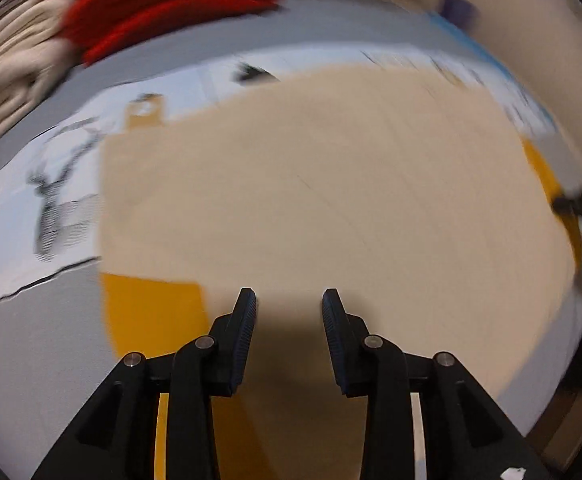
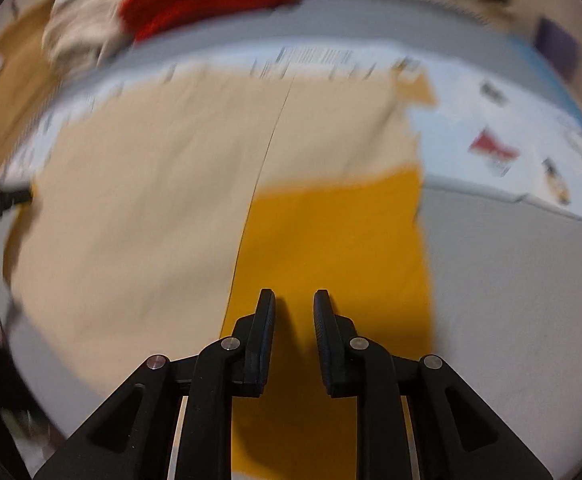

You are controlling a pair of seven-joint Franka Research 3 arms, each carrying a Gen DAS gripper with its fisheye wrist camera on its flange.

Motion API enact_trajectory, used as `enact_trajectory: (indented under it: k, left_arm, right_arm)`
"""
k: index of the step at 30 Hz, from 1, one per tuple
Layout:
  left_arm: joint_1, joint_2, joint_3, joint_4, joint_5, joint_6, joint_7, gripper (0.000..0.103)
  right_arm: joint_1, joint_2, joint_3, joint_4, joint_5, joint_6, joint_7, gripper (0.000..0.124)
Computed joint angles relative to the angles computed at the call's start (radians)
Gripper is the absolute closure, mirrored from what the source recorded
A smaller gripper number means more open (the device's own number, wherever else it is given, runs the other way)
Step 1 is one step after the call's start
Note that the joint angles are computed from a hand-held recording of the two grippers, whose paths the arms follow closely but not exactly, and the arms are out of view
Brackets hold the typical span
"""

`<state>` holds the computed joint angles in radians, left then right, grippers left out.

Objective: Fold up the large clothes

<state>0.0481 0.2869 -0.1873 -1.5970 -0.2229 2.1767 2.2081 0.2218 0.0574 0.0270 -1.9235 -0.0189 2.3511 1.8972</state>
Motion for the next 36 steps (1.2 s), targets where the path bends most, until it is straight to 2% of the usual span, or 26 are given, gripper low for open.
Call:
enact_trajectory:
  k: [2, 4, 9, 13, 18, 21, 23, 26, 29, 30, 32, 34, 36]
  left_arm:
    - [-0.021, -0.011, 0.015, -0.039, 0.082, 0.004, -0.021, 0.071]
    - [-0.031, -0.022, 0.027, -0.067, 0.150, 0.013, -0.040, 0.071]
    - [-0.012, -0.029, 0.047, -0.044, 0.187, -0.031, -0.088, 0.071]
    - [0.002, -0.033, 0.065, -0.052, 0.248, -0.074, -0.107, 0.071]
    - [0.024, -0.064, 0.087, -0.085, 0.294, -0.072, -0.156, 0.071]
    - [0.033, -0.102, 0.094, -0.100, 0.303, -0.070, -0.212, 0.071]
    - [0.036, -0.163, 0.098, -0.142, 0.310, -0.001, -0.250, 0.071]
    - [0.047, -0.290, 0.103, -0.230, 0.189, 0.123, -0.278, 0.071]
    - [0.020, -0.421, 0.111, -0.348, 0.111, 0.227, -0.309, 0.069]
    - [0.004, -0.465, 0.118, -0.394, 0.075, 0.256, -0.314, 0.068]
    - [-0.036, -0.547, 0.133, -0.496, 0.014, 0.315, -0.325, 0.052]
    - [-0.071, -0.602, 0.148, -0.588, -0.027, 0.372, -0.357, 0.047]
    - [-0.102, -0.638, 0.167, -0.664, -0.051, 0.397, -0.376, 0.047]
  right_arm:
    - [0.008, 0.012, 0.002, 0.007, -0.046, -0.093, 0.002, 0.103]
    - [0.008, 0.003, 0.001, -0.006, -0.047, -0.107, 0.006, 0.103]
    - [0.004, -0.019, -0.001, 0.000, -0.082, -0.189, 0.044, 0.103]
    - [0.007, -0.010, 0.004, 0.018, -0.124, -0.300, 0.048, 0.103]
    - [0.018, -0.022, 0.012, 0.023, -0.181, -0.358, 0.058, 0.103]
    - [0.029, -0.042, 0.019, 0.029, -0.256, -0.398, 0.115, 0.103]
    - [0.030, -0.092, 0.024, 0.012, -0.302, -0.349, 0.177, 0.103]
    - [0.021, -0.177, 0.051, -0.012, -0.422, -0.218, 0.309, 0.103]
    - [0.009, -0.244, 0.093, -0.028, -0.484, -0.077, 0.439, 0.102]
    - [0.008, -0.262, 0.112, -0.036, -0.498, -0.037, 0.487, 0.102]
    - [0.006, -0.283, 0.156, -0.058, -0.533, 0.031, 0.602, 0.102]
    - [0.005, -0.270, 0.193, -0.064, -0.573, 0.060, 0.695, 0.100]
    - [0.020, -0.246, 0.235, -0.066, -0.630, 0.033, 0.806, 0.094]
